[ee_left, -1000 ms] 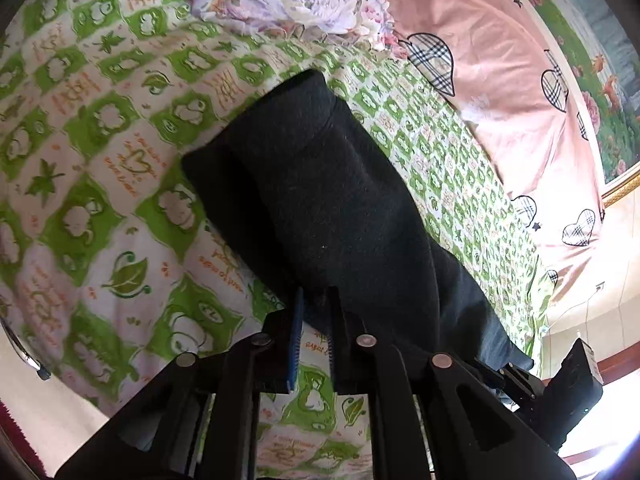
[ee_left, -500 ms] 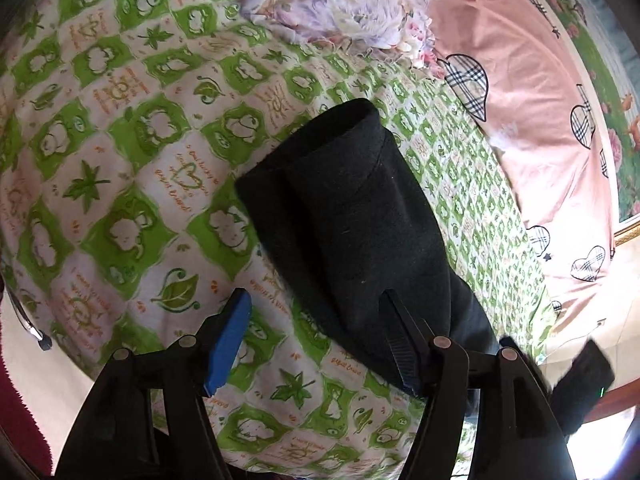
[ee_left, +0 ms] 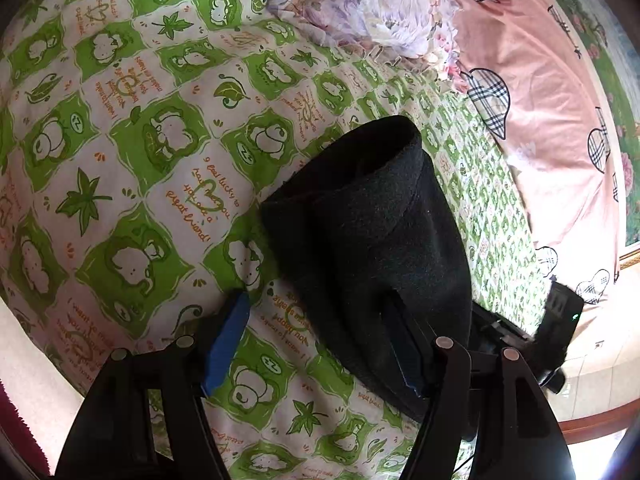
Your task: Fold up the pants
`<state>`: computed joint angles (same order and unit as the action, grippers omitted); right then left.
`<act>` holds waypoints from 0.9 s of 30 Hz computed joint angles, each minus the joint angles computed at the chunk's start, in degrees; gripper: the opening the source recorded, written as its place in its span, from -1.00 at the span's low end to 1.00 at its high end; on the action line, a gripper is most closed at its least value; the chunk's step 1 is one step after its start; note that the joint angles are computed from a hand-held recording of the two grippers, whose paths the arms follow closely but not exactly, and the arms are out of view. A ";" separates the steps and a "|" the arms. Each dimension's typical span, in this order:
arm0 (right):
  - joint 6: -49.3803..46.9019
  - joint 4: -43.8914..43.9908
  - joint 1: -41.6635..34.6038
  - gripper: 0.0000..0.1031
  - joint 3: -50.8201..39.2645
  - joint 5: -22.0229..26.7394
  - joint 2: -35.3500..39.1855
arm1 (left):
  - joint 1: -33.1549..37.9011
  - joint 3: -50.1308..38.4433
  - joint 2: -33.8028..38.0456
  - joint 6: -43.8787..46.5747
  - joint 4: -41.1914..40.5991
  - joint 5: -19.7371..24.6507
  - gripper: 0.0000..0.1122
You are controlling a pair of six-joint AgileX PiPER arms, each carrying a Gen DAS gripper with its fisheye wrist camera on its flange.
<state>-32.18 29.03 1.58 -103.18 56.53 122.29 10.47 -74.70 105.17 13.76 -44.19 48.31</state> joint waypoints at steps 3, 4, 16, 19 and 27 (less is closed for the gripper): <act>0.32 -1.92 0.67 -0.08 -2.41 2.80 1.01 | -0.40 -0.67 1.08 0.47 -0.81 -0.21 0.22; 0.61 -2.36 0.80 -0.11 -3.58 3.86 1.67 | -1.22 -1.37 1.60 -0.12 -0.08 -0.80 0.22; -5.51 0.91 2.34 -0.79 15.19 -9.79 -12.73 | -3.81 -0.16 0.07 10.16 -4.16 -6.15 -0.80; -4.77 0.16 3.11 -0.80 22.25 -19.36 -20.43 | -2.11 3.98 -4.98 19.16 -10.04 -6.13 -0.81; 10.98 -15.44 7.43 -0.80 26.46 -35.29 -20.18 | -0.64 6.17 -7.38 32.29 -18.61 -6.93 -0.81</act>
<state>-21.20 13.59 9.01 -76.72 21.23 102.11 9.83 -68.52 97.79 46.06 -62.80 41.38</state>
